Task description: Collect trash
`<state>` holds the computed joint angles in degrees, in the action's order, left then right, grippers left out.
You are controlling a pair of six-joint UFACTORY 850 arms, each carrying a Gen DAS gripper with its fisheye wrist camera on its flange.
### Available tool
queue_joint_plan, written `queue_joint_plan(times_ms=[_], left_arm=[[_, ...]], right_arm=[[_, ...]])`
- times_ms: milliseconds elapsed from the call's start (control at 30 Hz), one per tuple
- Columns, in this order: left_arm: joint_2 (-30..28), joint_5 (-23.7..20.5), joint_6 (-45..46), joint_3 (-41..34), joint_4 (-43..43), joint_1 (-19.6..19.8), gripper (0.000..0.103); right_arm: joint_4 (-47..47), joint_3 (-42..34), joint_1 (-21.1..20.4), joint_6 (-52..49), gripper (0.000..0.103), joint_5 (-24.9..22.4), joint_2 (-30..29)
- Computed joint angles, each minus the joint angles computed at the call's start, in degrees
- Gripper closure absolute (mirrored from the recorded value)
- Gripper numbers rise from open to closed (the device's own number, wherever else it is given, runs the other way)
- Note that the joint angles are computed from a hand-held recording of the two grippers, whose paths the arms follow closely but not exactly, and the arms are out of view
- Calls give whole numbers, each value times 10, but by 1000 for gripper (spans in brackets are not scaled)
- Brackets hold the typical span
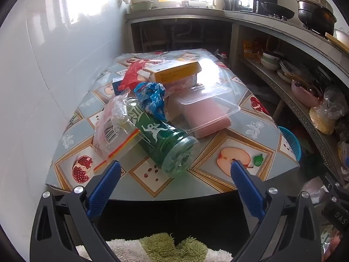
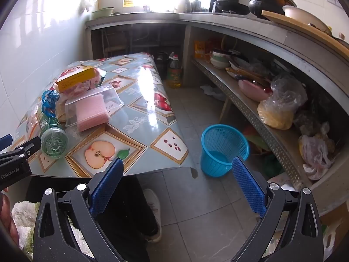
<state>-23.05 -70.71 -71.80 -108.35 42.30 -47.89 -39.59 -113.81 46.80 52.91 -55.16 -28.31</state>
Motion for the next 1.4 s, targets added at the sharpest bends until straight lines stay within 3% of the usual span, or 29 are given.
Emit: queue_joint_plan(times_ms=[367,567,1400], left_arm=[[-15,-18,4,-24,-5,-4,5],[-3,5,7,-4,-18,7,5],[-7,-1,15,-10,-30,15,5]], right_arm=[[2,-4,0,-1,7,-1,-3],[1,-6,0,2,7,2,-4],[6,-18,-1,-4,7,5,-10]])
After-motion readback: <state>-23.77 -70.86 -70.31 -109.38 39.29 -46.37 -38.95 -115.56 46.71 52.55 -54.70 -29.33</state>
